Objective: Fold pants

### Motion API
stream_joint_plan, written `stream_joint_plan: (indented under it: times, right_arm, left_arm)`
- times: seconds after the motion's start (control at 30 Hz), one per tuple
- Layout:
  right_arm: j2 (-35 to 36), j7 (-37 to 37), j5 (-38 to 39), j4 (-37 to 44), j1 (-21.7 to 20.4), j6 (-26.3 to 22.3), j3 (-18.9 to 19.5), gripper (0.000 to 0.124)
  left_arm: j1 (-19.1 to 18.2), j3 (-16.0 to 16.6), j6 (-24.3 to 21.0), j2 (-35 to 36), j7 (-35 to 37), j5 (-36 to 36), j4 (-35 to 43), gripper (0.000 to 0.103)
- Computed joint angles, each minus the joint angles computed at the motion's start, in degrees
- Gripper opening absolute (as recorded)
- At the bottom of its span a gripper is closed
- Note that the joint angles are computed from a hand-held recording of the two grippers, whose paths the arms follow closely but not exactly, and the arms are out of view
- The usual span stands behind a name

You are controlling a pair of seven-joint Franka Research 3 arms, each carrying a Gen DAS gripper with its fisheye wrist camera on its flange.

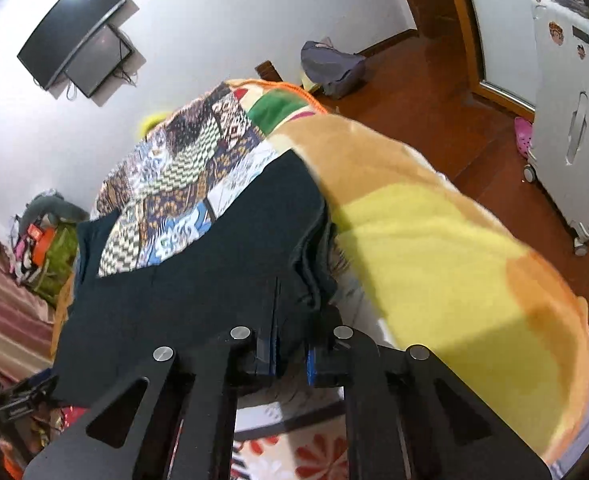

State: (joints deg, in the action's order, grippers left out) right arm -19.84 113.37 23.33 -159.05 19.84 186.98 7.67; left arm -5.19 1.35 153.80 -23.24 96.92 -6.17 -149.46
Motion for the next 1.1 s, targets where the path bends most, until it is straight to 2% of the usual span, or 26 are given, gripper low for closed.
stream_joint_plan:
  times: [0.1, 0.2, 0.27, 0.4, 0.57, 0.67, 0.77, 0.87, 0.9, 0.97, 1.0, 1.03, 1.1]
  right_arm:
    - [-0.8, 1.6, -0.8, 0.3, -6.9, -1.1, 5.8, 0.008]
    - [-2.1, 2.6, -1.9, 0.6, -8.9, -1.5, 7.7, 0.008]
    - [-3.4, 3.2, -3.7, 1.3, -12.0, -2.2, 10.9, 0.008]
    - [-4.5, 3.2, -6.8, 4.5, -12.7, -2.6, 12.2, 0.008]
    - [-2.9, 2.4, -10.1, 10.4, -13.4, -1.4, 14.8, 0.008]
    - [-0.1, 1.5, -11.4, 14.8, -13.5, -0.3, 16.5, 0.008]
    - [4.0, 0.4, -12.8, 20.3, -15.0, 0.7, 19.9, 0.008]
    - [9.5, -0.3, -14.9, 26.5, -18.2, 0.7, 25.4, 0.008]
    - [11.7, 0.4, -16.8, 28.9, -21.5, 0.4, 29.5, 0.008]
    - [15.6, 2.8, -21.5, 32.3, -25.8, -0.5, 34.9, 0.008]
    - [18.7, 7.1, -27.8, 34.6, -26.3, -1.4, 36.1, 0.008]
    - [21.6, 10.3, -32.7, 36.6, -24.8, -2.3, 35.3, 0.008]
    - [26.6, 9.8, -35.0, 40.4, -20.0, -4.8, 33.0, 0.008]
  left_arm:
    - [-1.1, 0.8, 0.3, -0.1, 1.8, -1.7, -0.2, 0.094]
    - [-0.1, -0.6, 1.4, -0.9, 0.7, 0.3, -1.2, 0.094]
    - [-0.7, 0.3, 0.8, -1.5, 1.4, -0.1, -1.3, 0.094]
    - [-0.7, 1.8, -0.6, -2.9, 2.2, -1.7, -1.1, 0.094]
    - [0.9, 2.8, 1.3, -6.5, 1.6, -1.3, -2.8, 0.094]
    - [1.7, 3.9, 2.1, -8.5, 1.4, -1.1, -3.5, 0.094]
    - [2.6, 5.0, 3.2, -10.4, 1.1, -0.7, -4.4, 0.094]
    - [3.1, 6.6, 3.6, -12.1, 1.2, -0.8, -5.4, 0.094]
    - [3.5, 7.0, 3.7, -12.7, 1.2, -0.8, -5.8, 0.094]
    - [4.5, 7.5, 3.7, -13.7, 1.1, -0.4, -6.6, 0.094]
    - [5.3, 7.6, 3.6, -14.1, 0.9, 0.0, -7.0, 0.094]
    - [6.2, 7.4, 3.6, -14.5, 0.6, 0.6, -7.5, 0.094]
    - [7.5, 7.4, 3.4, -15.1, 0.1, 1.6, -8.2, 0.094]
